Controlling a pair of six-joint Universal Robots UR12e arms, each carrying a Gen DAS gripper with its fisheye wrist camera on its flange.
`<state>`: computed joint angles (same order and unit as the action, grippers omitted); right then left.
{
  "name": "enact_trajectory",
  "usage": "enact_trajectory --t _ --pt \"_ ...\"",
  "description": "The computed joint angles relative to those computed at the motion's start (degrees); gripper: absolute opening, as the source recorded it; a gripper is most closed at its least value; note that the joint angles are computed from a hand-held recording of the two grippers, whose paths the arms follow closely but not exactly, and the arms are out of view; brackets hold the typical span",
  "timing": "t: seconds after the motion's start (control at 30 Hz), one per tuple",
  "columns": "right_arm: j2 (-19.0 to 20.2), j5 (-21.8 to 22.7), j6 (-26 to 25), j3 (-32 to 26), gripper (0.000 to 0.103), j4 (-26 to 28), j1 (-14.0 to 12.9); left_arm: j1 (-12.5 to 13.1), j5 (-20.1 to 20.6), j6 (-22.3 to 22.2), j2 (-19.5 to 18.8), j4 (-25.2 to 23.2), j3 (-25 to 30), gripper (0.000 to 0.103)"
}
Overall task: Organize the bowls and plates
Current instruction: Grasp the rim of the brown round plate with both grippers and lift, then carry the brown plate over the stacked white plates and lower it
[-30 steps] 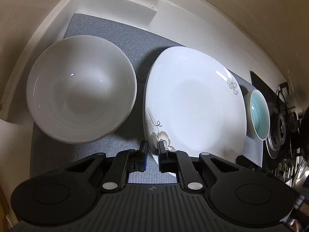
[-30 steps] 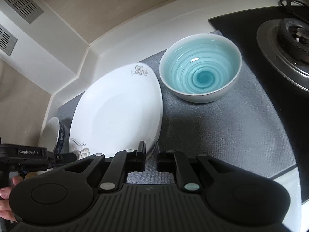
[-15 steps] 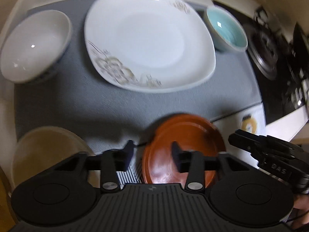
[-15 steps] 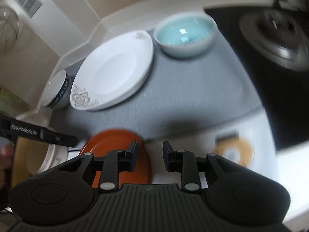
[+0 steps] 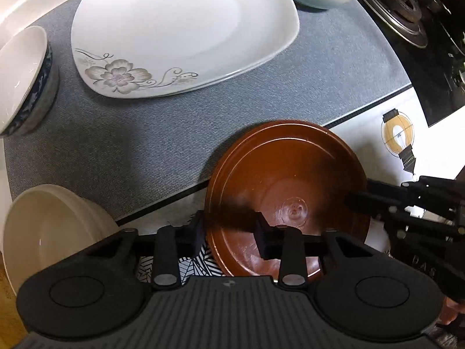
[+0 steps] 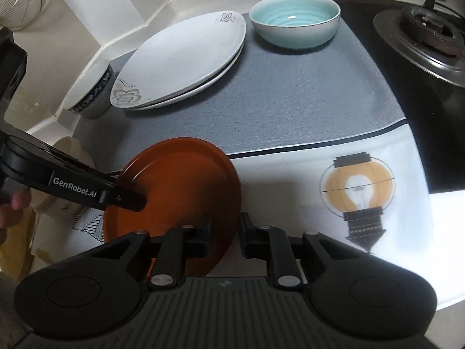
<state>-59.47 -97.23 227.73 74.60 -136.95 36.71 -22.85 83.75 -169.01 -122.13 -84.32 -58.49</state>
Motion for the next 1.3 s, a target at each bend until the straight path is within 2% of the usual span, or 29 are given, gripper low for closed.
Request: enact_trajectory --t 0.03,0.1,0.2,0.3,0.37,0.47,0.6,0.7,0.77,0.87,0.93,1.1,1.3 --pt "-0.2 -0.7 0.6 0.2 0.011 0.1 0.0 0.1 -0.2 -0.2 -0.1 -0.6 0.4 0.025" --pt "-0.8 -1.9 1.7 1.1 0.011 -0.8 0.1 0.3 -1.5 -1.2 0.2 -0.5 0.6 0.020" --pt "-2.1 -1.5 4.3 3.4 0.011 -4.3 -0.5 0.4 -2.2 -0.9 0.7 1.4 -0.2 0.019" --pt "-2.1 -1.7 4.2 3.3 0.011 -3.1 -0.6 0.9 -2.8 -3.6 0.7 -0.7 -0.2 0.010" --pt "-1.9 -1.5 4.4 3.1 0.011 -2.8 -0.6 1.1 -3.2 -4.4 0.7 -1.1 -0.3 0.010" --pt "-1.8 -0.8 4.6 3.0 0.011 -3.9 -0.8 0.8 -2.6 -4.2 1.3 1.1 -1.3 0.009" --pt "-1.7 -1.8 4.4 2.3 0.010 -4.7 -0.6 1.6 -3.8 -5.0 1.7 1.9 -1.1 0.007" --pt "-1.3 -3.3 3.5 0.5 0.011 -3.4 -0.6 2.5 -6.2 -7.2 1.1 -1.1 1.2 0.007" --pt "-1.1 -4.7 2.5 -0.7 0.011 -2.9 -0.6 2.8 -6.6 -7.1 0.8 -2.1 2.7 0.007" --pt "-1.2 -4.9 2.7 -1.3 0.011 -5.5 -1.2 2.5 -5.0 -6.0 0.8 0.6 3.4 0.008" --pt "-1.1 -5.6 2.3 -1.9 0.010 -6.2 -1.5 2.4 -4.6 -6.9 0.6 1.6 4.3 0.008" --pt "1.1 -5.9 -0.7 -7.0 0.010 -3.5 -2.5 1.6 -0.9 -9.6 -0.1 5.3 6.4 0.008" --pt "3.7 -6.6 -4.8 -13.5 0.010 -2.3 -3.4 2.8 -3.1 -13.8 -1.0 8.4 8.6 0.008"
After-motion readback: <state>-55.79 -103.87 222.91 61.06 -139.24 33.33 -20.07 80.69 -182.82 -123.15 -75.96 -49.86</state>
